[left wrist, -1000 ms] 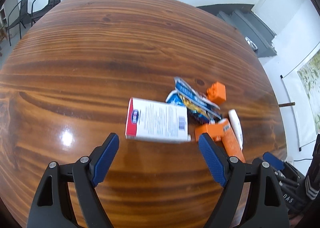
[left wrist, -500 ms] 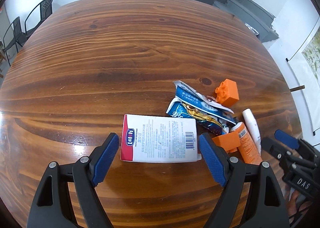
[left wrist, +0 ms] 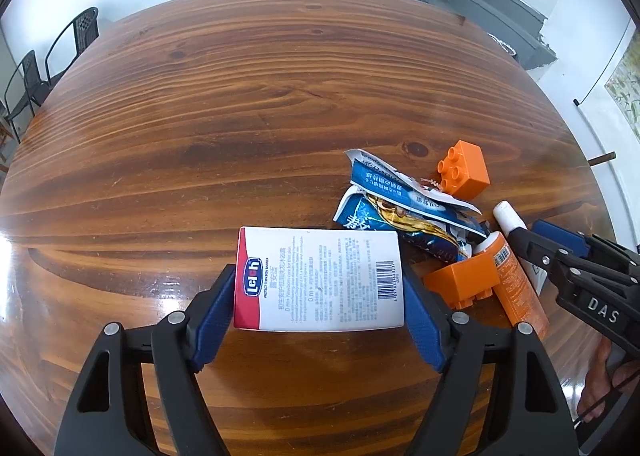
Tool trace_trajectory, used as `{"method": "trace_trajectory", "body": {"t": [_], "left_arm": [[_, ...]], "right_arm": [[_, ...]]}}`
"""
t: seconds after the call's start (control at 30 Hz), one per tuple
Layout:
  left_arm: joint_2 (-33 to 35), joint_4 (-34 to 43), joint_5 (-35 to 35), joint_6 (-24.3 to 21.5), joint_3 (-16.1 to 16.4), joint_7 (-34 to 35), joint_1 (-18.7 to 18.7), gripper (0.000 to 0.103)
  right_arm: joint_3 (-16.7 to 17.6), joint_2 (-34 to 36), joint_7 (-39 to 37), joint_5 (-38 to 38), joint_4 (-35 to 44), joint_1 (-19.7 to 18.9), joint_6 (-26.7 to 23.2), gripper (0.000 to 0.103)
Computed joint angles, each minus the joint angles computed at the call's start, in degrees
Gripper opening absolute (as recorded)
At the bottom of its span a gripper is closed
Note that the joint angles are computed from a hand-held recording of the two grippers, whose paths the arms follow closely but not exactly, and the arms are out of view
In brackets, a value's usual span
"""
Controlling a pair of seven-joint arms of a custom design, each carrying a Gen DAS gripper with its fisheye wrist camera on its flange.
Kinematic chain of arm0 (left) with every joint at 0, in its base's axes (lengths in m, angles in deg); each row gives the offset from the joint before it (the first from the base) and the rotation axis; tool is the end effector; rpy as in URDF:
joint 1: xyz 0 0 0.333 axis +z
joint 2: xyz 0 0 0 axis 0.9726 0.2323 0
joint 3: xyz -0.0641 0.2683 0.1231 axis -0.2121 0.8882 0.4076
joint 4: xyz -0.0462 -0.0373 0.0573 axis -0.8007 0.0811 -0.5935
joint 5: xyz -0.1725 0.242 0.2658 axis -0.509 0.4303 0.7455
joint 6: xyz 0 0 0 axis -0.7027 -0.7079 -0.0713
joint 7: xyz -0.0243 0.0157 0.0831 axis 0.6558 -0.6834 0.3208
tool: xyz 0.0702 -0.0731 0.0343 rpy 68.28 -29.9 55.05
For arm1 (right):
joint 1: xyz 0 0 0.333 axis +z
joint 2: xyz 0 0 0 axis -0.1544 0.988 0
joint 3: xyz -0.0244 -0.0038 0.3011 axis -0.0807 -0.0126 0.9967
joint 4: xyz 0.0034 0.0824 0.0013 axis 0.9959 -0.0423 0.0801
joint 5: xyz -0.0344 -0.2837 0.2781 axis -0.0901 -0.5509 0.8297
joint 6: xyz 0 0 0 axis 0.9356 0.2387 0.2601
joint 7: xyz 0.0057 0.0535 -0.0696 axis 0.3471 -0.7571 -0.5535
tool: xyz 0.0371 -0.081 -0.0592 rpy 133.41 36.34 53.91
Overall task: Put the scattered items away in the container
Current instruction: 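Grasp the white medicine box with the left tool while the right tool grasps the white tube, then carry the white box and white tube over the tub and release both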
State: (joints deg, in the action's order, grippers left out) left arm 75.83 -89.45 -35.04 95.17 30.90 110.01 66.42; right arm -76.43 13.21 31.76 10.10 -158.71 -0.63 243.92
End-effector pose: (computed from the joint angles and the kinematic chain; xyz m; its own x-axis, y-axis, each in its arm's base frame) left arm 0.5429 -0.2141 0.3295 0.0462 -0.9939 0.1004 -0.8909 -0.0864 -0.4459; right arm 0.5761 0.0859 0.3383 0.3200 -0.9371 -0.1396 -0.8619 -0.2268 -0.4535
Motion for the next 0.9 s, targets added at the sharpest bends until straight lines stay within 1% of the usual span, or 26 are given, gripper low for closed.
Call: {"method": "trace_trajectory", "body": {"t": [0.1,0.2,0.27,0.3,0.5,0.6,0.9], "left_arm": [[-1.06,-1.19,-0.26,-0.05,-0.25,0.37,-0.01,0.079],[-2.56,-2.80,0.71,-0.61,-0.16,-1.48,-0.53,0.079],[-3.35,-3.69,0.55,-1.04,-0.50,-1.80,-0.62,0.079],[-3.97,-4.32,0.67,-1.25,-0.66,-2.07,-0.76,0.079],[-6.89,-7.07,0.19,-2.15,-1.98,-2.64,-1.68,0.079],[-8.56,-8.19,1.14,-2.71,-2.58,-3.60,-2.42,0.079],[-11.29,-9.76,1.88,-3.37,-3.98,-5.79,-4.02,0.079]], "right_arm": [[0.20,0.58,-0.48,-0.79,0.26,0.44,1.01,0.046],[0.03,0.82,-0.24,-3.63,-0.24,1.20,3.07,0.038],[0.26,0.60,-1.40,-3.40,-0.64,0.87,3.38,0.025],[0.23,0.34,-1.66,-3.54,-1.07,0.83,3.71,0.023],[0.11,-2.04,-3.26,-0.82,-3.32,-0.08,2.25,0.022],[-0.37,-4.78,-4.34,1.02,-5.81,-0.44,1.37,0.022],[-3.27,-11.86,-6.87,5.37,-11.49,-1.49,-2.76,0.022]]}}
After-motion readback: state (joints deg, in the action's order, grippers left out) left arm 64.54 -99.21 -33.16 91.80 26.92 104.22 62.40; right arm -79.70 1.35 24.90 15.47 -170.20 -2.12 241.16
